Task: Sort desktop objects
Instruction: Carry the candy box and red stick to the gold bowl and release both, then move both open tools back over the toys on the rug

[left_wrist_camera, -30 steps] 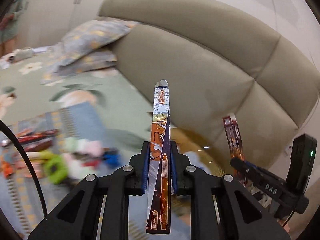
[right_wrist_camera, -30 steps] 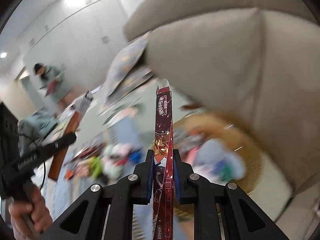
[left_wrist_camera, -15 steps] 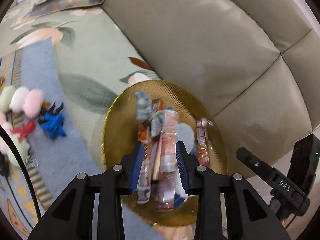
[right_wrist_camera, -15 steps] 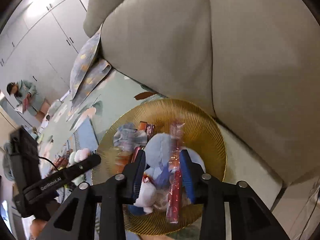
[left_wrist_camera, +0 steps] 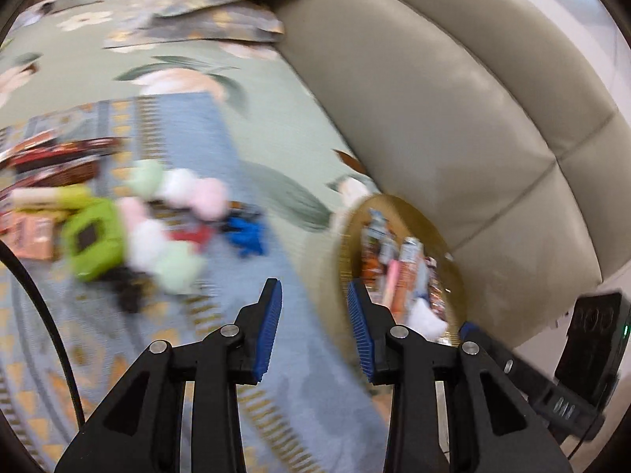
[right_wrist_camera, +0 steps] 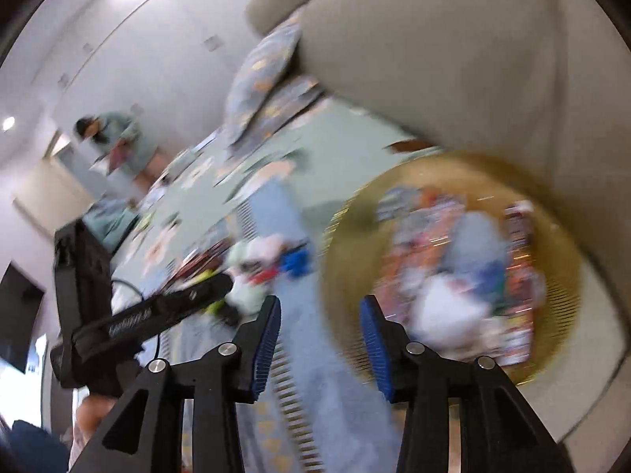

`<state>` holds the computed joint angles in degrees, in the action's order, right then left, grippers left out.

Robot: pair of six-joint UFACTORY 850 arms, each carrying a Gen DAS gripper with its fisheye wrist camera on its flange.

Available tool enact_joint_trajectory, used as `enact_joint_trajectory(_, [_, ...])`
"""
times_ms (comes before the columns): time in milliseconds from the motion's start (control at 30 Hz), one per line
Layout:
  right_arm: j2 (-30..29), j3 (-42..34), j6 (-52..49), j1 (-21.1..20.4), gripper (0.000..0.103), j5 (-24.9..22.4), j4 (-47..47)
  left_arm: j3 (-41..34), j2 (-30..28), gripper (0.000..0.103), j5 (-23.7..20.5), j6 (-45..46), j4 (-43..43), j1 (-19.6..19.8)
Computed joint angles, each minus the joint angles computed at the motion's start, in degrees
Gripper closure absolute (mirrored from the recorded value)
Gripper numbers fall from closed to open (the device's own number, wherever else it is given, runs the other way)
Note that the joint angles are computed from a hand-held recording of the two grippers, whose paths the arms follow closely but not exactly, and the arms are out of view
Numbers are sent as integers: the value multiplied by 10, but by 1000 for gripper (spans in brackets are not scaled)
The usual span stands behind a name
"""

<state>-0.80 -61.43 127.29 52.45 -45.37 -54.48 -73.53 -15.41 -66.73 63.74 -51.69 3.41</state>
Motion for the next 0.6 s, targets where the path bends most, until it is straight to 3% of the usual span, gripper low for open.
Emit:
enact_joint_trajectory(267, [-176,-112,-125,-36,56,172,62,-130,-119,70,24,-82,-20,109])
enact_joint_trajectory(333, [-216,-138,-152,-39,56,178,73,-171,-155,69,41,-111,-30,135])
enact_joint_trajectory(400, [-250,-166,-153,-31,56,154,47,-217,-192,69,69,-136,-36,158])
enact_joint_trajectory(500, [-279,-182,-138,-25,56,137,0,-272,-235,68,156,-167,-20,180])
enact_joint_trajectory(567, [-291,-181,-107,-25,55,152,-33,-320,-272,68,191,-190,0,191])
enact_joint_trajectory(600, [-294,-180,-74,-17,54,133,-73,-352,-296,68,200,-199,16,196])
